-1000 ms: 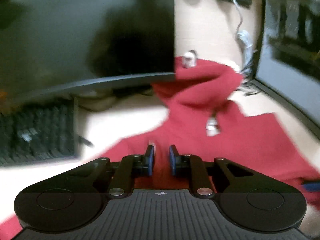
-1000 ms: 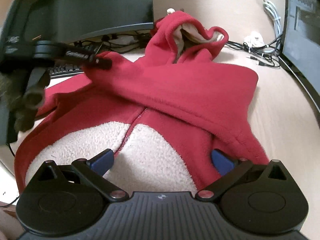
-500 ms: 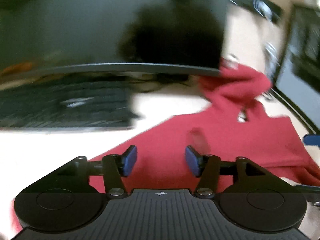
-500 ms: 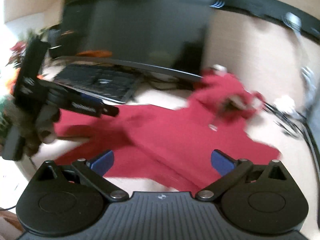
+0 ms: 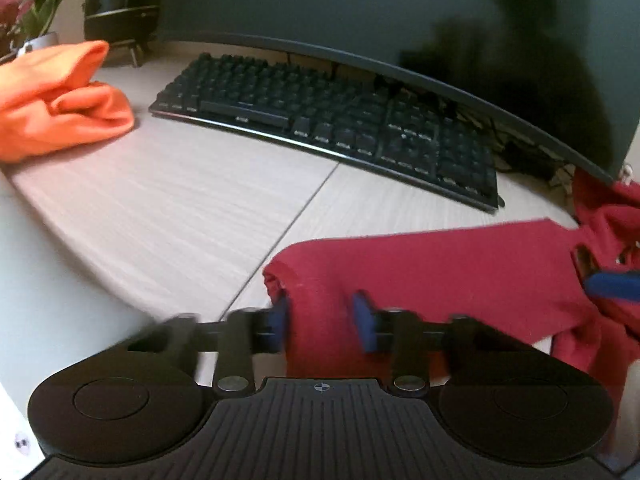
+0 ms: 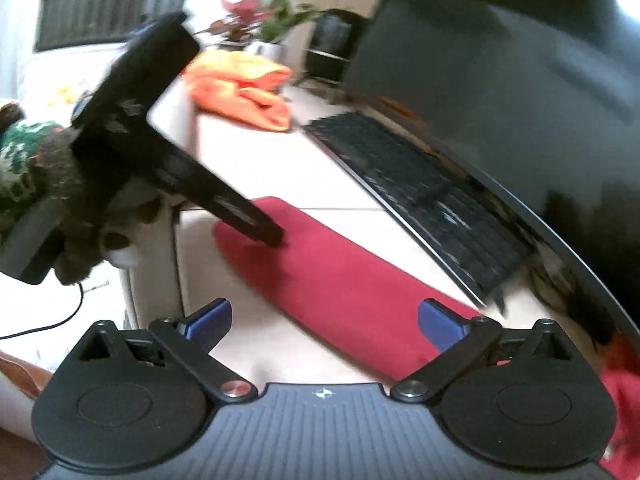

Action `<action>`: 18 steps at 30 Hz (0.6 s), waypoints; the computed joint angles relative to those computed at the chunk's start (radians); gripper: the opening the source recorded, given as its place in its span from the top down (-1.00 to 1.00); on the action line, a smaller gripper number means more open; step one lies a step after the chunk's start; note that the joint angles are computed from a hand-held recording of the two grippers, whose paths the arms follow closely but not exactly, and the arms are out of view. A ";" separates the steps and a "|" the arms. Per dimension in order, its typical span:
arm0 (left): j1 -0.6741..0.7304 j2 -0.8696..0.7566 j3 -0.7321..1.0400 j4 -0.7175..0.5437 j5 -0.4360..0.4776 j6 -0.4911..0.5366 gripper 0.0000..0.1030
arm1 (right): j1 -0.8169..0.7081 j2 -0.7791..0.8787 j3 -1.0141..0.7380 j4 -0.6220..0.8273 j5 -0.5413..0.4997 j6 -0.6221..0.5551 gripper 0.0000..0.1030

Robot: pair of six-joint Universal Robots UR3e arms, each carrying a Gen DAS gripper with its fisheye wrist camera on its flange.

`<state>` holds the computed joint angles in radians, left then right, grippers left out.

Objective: Fold clothes

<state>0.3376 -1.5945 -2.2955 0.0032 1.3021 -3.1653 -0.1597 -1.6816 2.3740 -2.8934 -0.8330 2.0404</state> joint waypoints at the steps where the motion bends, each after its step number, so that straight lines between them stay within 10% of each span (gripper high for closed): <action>1: 0.019 0.006 0.003 -0.005 -0.033 0.003 0.56 | 0.043 0.050 -0.019 -0.048 -0.020 0.017 -0.81; 7: 0.113 0.107 0.069 -0.149 -0.261 0.048 0.64 | 0.286 0.390 -0.202 -0.334 -0.188 0.222 -0.38; 11: 0.133 0.188 0.105 -0.227 -0.398 0.046 0.64 | 0.294 0.456 -0.245 -0.490 -0.201 0.392 0.42; 18: -0.006 0.136 0.234 -0.011 -0.390 -0.096 -0.13 | -0.132 0.082 -0.018 -0.506 0.037 0.504 0.60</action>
<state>0.3311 -1.4580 -2.0611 -0.0076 0.9118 -3.2614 -0.2921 -1.5992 2.3564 -3.3994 -0.7962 2.5445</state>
